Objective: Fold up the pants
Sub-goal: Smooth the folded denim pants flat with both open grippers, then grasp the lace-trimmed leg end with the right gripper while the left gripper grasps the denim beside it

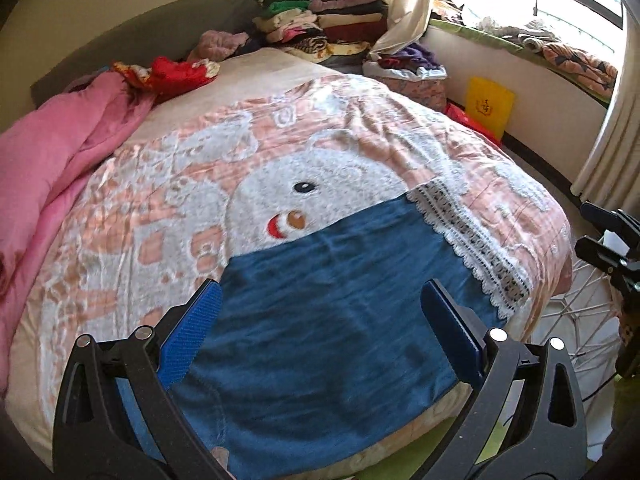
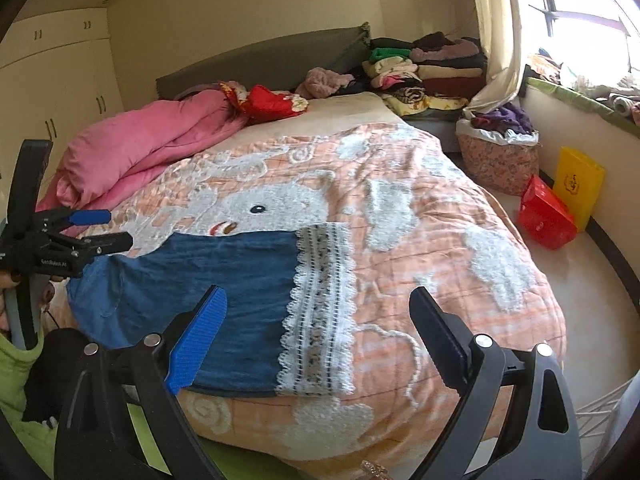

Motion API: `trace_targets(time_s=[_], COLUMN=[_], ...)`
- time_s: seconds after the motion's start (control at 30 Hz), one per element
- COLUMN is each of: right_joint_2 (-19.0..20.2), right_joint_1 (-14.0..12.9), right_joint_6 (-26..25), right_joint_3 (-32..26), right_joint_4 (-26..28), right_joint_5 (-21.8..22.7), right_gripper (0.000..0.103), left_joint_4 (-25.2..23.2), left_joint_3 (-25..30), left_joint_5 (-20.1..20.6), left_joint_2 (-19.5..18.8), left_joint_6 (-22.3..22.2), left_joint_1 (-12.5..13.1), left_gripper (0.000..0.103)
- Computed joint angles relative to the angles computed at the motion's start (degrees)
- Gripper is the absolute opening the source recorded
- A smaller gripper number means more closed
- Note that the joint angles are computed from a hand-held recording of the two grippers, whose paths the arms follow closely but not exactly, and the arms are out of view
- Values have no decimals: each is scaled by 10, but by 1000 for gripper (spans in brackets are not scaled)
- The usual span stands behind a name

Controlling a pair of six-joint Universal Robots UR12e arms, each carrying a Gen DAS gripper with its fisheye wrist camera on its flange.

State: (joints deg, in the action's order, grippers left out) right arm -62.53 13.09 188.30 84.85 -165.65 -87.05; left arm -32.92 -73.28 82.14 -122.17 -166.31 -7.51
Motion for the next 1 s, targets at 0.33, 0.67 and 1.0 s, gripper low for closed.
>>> trace_targets(time_s=[0.33, 0.67, 1.0], right_joint_2=[2, 14, 25], right_joint_1=[-10, -16, -18], right_joint_6=[21, 33, 39], right_joint_3=[9, 6, 2], right_joint_4=[9, 34, 61], right_joint_5=[10, 29, 62], right_gripper=[92, 92, 92], left_joint_4=[-28, -53, -101], left_joint_3=[48, 79, 137], left_joint_5=[4, 3, -19], left_joint_2=[-32, -58, -103], left_joint_6=[29, 39, 45], left_joint_1=[-19, -29, -34], left_gripper=[93, 93, 93])
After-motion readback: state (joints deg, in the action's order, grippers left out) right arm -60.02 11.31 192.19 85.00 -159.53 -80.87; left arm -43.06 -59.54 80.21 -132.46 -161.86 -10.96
